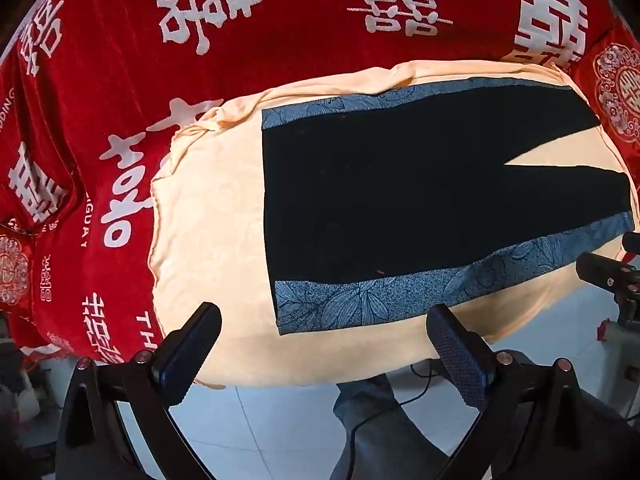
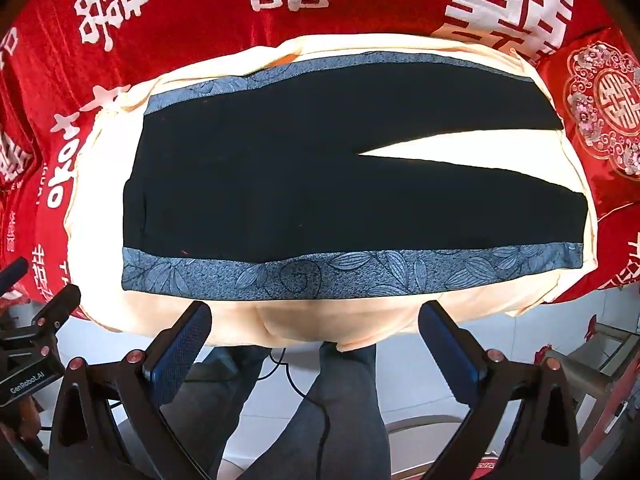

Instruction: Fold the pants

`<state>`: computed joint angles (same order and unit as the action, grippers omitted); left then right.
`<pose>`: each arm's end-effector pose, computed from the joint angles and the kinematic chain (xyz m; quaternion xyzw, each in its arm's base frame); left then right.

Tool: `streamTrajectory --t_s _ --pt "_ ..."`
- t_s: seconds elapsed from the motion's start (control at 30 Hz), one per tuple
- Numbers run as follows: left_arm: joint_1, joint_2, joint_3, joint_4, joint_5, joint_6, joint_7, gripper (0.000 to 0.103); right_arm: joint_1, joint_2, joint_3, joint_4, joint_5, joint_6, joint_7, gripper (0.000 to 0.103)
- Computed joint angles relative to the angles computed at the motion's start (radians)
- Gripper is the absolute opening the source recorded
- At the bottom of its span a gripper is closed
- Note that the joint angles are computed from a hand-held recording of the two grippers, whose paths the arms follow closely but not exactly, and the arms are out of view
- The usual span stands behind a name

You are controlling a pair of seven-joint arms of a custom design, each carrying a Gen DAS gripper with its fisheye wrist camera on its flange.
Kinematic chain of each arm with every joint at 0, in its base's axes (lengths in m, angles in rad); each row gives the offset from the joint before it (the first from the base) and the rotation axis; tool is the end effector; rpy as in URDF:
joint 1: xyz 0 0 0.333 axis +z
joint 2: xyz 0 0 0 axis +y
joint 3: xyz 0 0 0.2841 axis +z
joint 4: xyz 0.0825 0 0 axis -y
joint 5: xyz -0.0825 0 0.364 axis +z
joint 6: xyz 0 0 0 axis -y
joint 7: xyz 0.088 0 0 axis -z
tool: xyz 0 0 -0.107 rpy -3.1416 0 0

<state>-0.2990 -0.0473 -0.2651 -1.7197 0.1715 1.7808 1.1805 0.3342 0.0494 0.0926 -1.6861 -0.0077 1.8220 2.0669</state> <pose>0.4619 -0.2781 0.5695 -0.6291 0.7702 -0.0230 0.1026 0.5158 0.2328 0.5355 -0.6820 0.7301 -0.0152 0.0406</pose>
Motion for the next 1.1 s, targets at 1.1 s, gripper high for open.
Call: streamTrajectory --t_s 1.1 --pt "-0.026 0.032 -0.01 0.039 0.042 -0.019 -0.028 0.103 -0.005 -0.021 -0.002 -0.031 -0.002 0.009 0.001 0.103"
